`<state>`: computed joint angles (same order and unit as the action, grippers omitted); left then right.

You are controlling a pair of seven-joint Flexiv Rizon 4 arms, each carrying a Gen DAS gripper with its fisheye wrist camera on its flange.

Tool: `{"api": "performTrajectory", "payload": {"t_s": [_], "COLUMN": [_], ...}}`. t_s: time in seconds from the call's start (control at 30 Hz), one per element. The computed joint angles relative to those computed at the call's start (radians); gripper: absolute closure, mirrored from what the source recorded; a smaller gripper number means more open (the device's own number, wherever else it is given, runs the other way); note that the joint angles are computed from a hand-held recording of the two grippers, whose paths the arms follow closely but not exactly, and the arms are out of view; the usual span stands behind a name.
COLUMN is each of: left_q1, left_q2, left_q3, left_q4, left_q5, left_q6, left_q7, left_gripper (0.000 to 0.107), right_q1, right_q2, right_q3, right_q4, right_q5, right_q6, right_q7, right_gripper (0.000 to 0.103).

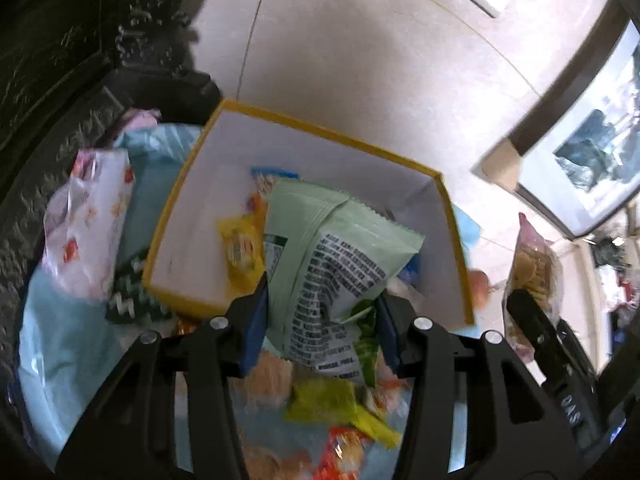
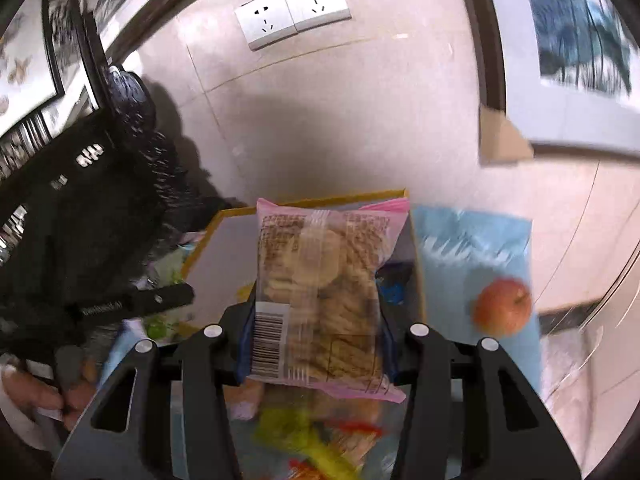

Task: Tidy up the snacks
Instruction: 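Carry both packs into the yellow box and open both grippers, then grasp the brown-clear pastry bag with the left gripper while the right grasps the red biscuit pack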

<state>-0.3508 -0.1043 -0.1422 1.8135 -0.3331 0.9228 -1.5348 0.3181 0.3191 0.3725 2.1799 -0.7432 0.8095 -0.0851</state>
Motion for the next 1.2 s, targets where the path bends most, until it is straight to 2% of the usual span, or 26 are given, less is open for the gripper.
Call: {"api": "performTrajectory", "payload": {"t_s": [0.07,0.1,0.13,0.17,0.2,0.23,0.3,0.47,0.53,0.6,0.67,0.8,0.97,1.2], "left_q1": [-0.01,-0.015,-0.022,-0.025,-0.027,-0.024,-0.019,-0.017,-0.012,-0.006,-0.006,0.008,0.017,0.029], "left_q2": [-0.056,-0.082,-0.116,-0.134,-0.148,-0.156,-0.16,-0.127,-0.095,-0.057,-0.009,0.097,0.213,0.264], "left_q3": [0.007,0.013,0.022,0.029,0.034,0.034,0.03,0.031,0.029,0.031,0.036,0.043,0.052,0.05], "left_q4": [-0.053,-0.078,-0.111,-0.126,-0.135,-0.136,-0.13,-0.101,-0.083,-0.044,-0.01,0.097,0.207,0.295], "left_q5": [0.128,0.172,0.214,0.232,0.242,0.24,0.232,0.242,0.238,0.234,0.249,0.18,0.171,0.144], "left_q6": [0.036,0.036,0.013,-0.001,-0.007,-0.012,-0.026,-0.045,-0.067,-0.051,-0.053,-0.062,-0.137,-0.28], "left_q7": [-0.065,-0.101,-0.154,-0.187,-0.218,-0.224,-0.213,-0.201,-0.174,-0.139,-0.136,-0.091,-0.039,-0.06], "left_gripper": [0.057,0.045,0.02,0.015,0.014,0.014,0.014,0.014,0.014,0.014,0.01,0.01,0.01,0.01], "right_q1": [-0.015,-0.022,-0.021,-0.013,-0.006,-0.001,0.0,0.019,0.03,0.045,0.063,0.111,0.167,0.22], "right_q2": [-0.033,-0.056,-0.076,-0.091,-0.105,-0.106,-0.092,-0.075,-0.058,-0.045,-0.028,0.013,0.05,0.089], "right_q3": [-0.001,-0.002,-0.003,-0.006,-0.007,-0.014,-0.035,-0.032,-0.021,-0.003,0.018,0.065,0.093,0.132], "right_q4": [-0.003,-0.005,-0.012,-0.02,-0.028,-0.021,0.01,0.015,0.015,0.008,0.007,0.005,0.009,0.009], "right_q5": [-0.048,-0.086,-0.108,-0.116,-0.134,-0.156,-0.195,-0.141,-0.109,-0.08,-0.055,0.021,0.166,0.29], "right_q6": [-0.014,-0.031,-0.061,-0.092,-0.129,-0.129,-0.07,-0.081,-0.093,-0.126,-0.161,-0.263,-0.316,-0.373], "right_q7": [0.01,0.021,0.02,0.013,0.01,0.019,0.034,0.013,0.012,0.006,-0.006,-0.025,-0.004,0.055], "right_gripper": [0.052,0.045,0.041,0.037,0.031,0.031,0.031,0.031,0.031,0.031,0.031,0.03,0.03,0.03]}}
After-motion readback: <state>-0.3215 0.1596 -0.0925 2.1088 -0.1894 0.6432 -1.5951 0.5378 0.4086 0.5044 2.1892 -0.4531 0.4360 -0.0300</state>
